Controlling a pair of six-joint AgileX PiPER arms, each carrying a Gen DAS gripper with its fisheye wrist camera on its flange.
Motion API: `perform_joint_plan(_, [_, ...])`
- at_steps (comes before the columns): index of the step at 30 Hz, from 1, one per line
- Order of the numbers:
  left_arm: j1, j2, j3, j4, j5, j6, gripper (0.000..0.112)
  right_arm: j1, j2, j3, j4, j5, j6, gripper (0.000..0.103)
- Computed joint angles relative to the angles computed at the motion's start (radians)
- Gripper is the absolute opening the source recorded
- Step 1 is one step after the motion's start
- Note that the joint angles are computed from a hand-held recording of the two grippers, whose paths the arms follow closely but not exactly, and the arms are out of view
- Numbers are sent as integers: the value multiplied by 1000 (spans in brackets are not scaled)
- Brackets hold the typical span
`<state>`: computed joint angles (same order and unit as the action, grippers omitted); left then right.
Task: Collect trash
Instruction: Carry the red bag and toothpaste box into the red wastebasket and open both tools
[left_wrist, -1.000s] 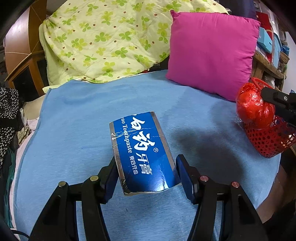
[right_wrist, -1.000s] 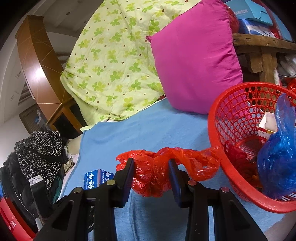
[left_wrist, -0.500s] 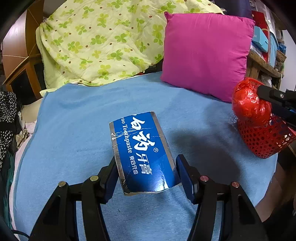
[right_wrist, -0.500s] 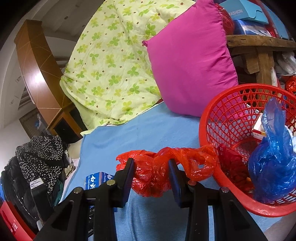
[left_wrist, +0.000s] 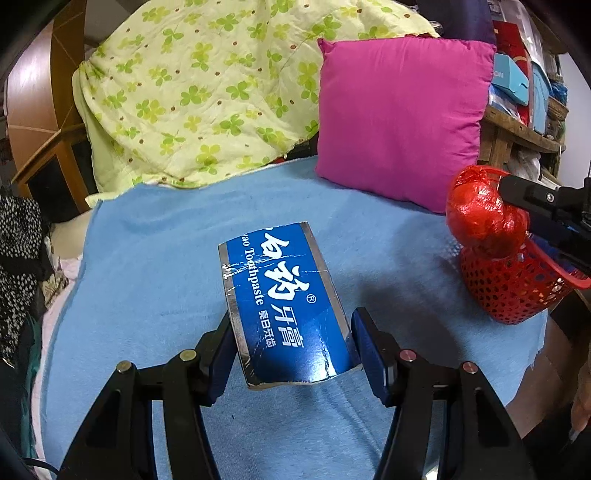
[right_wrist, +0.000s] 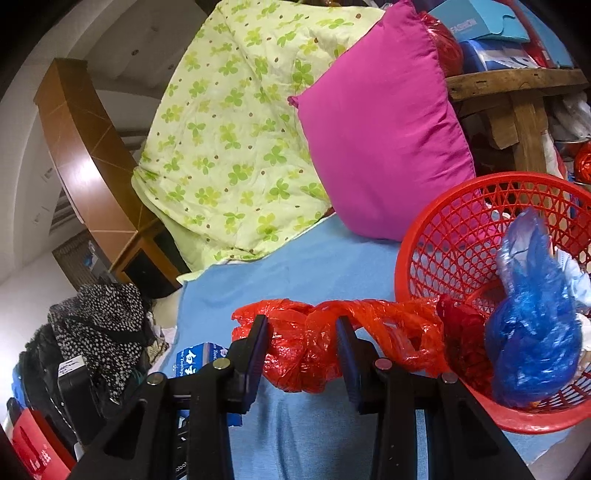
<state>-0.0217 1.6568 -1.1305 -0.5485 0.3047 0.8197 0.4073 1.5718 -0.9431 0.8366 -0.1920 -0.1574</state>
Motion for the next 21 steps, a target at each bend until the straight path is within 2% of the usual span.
perform_joint_plan(12, [-112, -89, -19, 262, -1, -263, 62, -21, -129, 131, -188, -127, 223, 39])
perform_joint_plan(16, [-142, -89, -45, 316, 4, -312, 62, -38, -176, 185, -248, -182, 299, 39])
perform_joint_plan(21, [-176, -92, -72, 356, 18, -354, 62, -45, -219, 233, -251, -238, 326, 39])
